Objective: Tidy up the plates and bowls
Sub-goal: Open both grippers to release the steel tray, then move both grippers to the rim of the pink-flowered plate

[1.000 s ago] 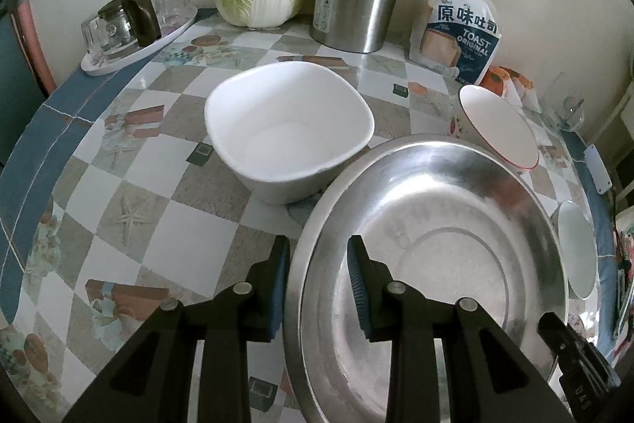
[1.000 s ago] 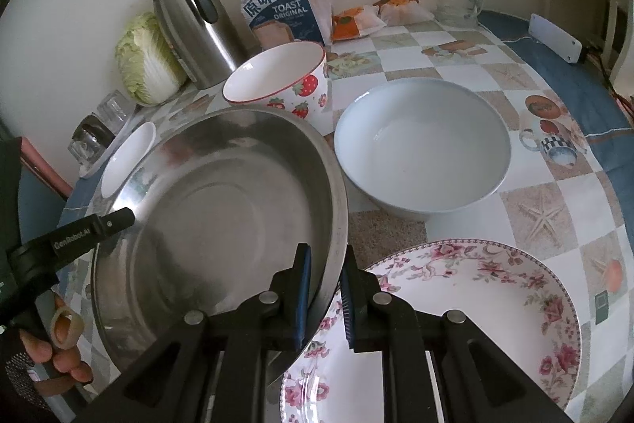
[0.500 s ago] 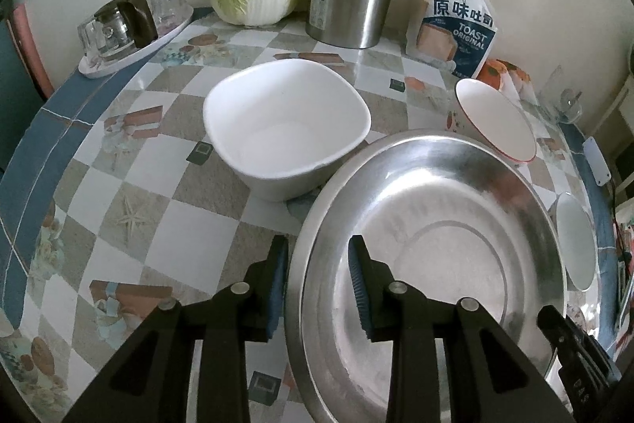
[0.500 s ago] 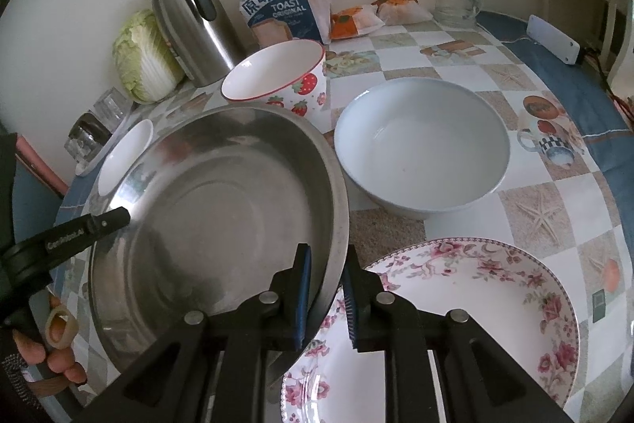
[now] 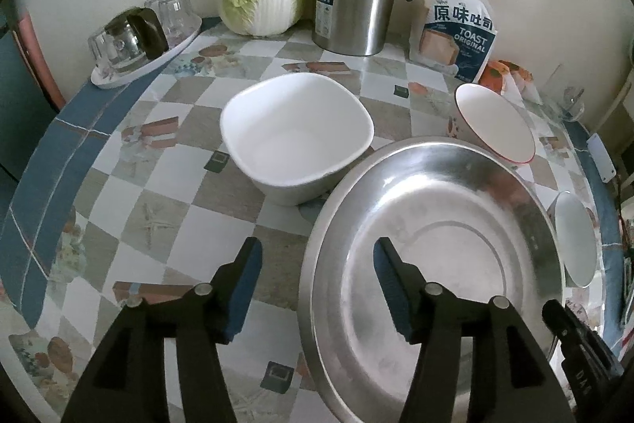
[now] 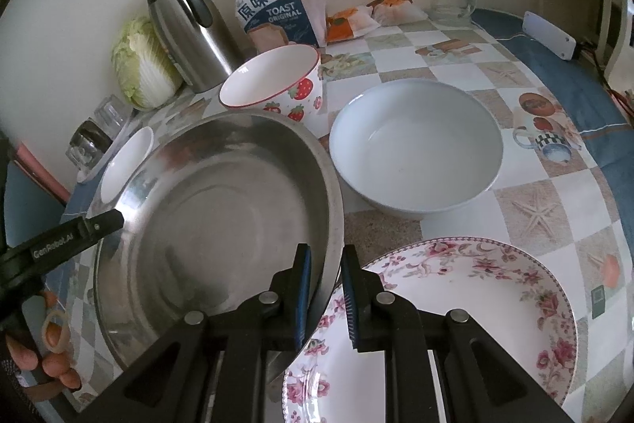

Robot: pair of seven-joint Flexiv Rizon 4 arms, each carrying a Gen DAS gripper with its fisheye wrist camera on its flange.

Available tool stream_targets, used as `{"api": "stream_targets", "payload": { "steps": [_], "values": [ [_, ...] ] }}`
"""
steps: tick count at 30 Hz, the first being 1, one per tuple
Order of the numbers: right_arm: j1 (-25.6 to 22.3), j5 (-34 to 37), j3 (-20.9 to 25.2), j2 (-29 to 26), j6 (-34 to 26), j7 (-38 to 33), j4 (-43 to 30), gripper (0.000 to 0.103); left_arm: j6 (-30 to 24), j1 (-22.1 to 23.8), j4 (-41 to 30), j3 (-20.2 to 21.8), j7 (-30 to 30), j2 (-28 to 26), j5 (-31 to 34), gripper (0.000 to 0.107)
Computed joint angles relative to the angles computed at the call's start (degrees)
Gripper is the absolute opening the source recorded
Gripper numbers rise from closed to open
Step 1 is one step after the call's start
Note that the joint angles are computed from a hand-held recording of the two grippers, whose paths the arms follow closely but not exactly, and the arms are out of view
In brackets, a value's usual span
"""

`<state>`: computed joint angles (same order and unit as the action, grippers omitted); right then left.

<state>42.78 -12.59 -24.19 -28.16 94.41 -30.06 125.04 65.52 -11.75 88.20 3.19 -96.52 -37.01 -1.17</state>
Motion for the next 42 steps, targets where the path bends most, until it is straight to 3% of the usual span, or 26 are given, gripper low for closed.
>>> {"api": "stream_targets", "payload": {
  "steps": [3,5,9,11,13,14,19,34,42],
  "values": [
    [1.01,-0.03,-1.07,0.11,-0.01,0.05,0.26,0.018,-0.42,-0.44,-0.01,0.57,-0.35,0.4,0.72,0.065],
    [1.69,0.0,-1.77,0.13,0.04,0.17,0.45,0.018,-0.9,-1.07,-0.25,1.34,-0.9,0.53,1.76,0.073],
    [3.66,0.51,-3.9,0.18,0.84,0.22,1.05,0.038,-0.68,-1.31,-0.09,1.38,-0.8,0.76,3.1,0.075],
    [5.19,0.88,-5.45,0.12,1.22,-0.09,1.3,0.042,-0.54,-1.41,0.0,1.32,-0.63,0.82,3.5,0.09],
    [6.59,1.36,-6.86,-0.02,1.55,-0.65,1.44,0.051,-0.16,-1.74,0.05,1.62,-0.64,0.88,4.18,0.094],
    [7.5,1.68,-7.77,-0.15,1.71,-0.94,1.55,0.058,-0.3,-1.96,-0.1,1.82,-0.64,0.87,4.54,0.095],
    [10.05,3.74,-10.08,-0.68,2.27,-2.58,1.56,0.071,-0.62,-2.61,-0.42,2.39,-1.01,0.84,5.82,0.095],
    [12.54,7.84,-11.79,-0.59,2.85,-5.97,1.69,0.102,0.26,-2.34,0.6,2.25,-2.35,1.8,6.52,0.095],
    [13.24,8.69,-12.51,-0.58,3.25,-6.19,1.91,0.103,2.52,-1.85,1.99,1.81,-1.6,2.59,5.87,0.095]
  ]
}}
